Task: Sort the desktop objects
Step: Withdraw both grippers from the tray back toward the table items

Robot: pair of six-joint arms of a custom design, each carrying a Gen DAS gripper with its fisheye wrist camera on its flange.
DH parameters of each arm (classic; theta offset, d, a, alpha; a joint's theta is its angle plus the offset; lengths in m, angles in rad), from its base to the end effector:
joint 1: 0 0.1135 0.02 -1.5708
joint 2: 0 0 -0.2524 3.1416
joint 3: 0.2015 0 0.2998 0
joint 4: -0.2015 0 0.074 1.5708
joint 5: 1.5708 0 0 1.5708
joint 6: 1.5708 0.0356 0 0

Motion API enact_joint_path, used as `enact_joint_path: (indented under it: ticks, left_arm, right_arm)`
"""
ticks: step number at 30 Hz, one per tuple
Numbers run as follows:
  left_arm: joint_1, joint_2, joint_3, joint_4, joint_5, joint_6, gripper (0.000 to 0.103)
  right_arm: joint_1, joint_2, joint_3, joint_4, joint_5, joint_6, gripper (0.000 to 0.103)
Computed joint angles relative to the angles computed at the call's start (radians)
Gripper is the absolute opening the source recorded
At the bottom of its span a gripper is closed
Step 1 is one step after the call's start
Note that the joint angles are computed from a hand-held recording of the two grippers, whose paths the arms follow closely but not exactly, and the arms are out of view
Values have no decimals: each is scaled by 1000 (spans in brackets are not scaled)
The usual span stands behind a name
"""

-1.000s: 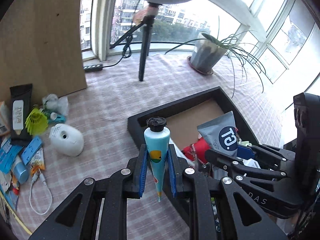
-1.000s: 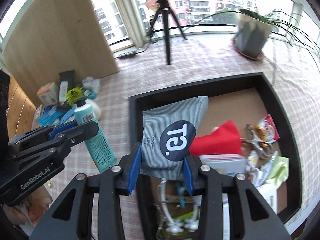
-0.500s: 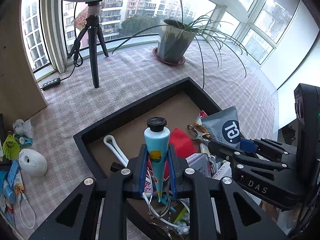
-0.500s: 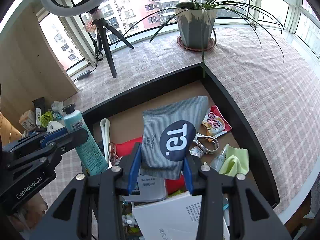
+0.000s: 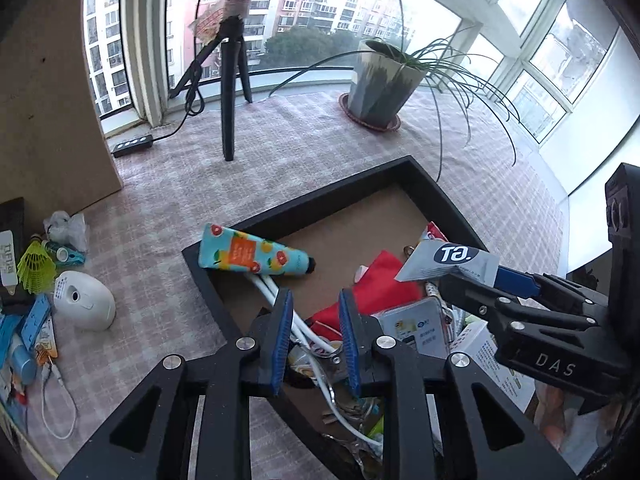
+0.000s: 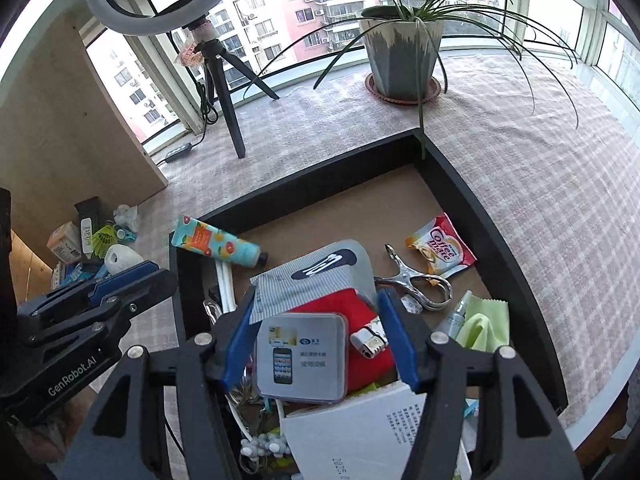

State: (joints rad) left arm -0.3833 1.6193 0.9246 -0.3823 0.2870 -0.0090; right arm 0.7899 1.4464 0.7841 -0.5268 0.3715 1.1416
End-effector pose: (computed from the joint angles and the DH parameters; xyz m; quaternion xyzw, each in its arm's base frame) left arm 0.3186 -0.1393 0.1284 0.2129 0.9364 -0.1832 0.2102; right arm 0.2183 0.2020 0.1312 0.2033 0.9439 0.0502 0.2552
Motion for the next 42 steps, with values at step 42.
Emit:
enact_joint_path:
  ticks: [42]
  left_arm:
    - [450,222,50,46,37,77,22]
  right_arm:
    - [-72,366,368,124,-128,-260,67]
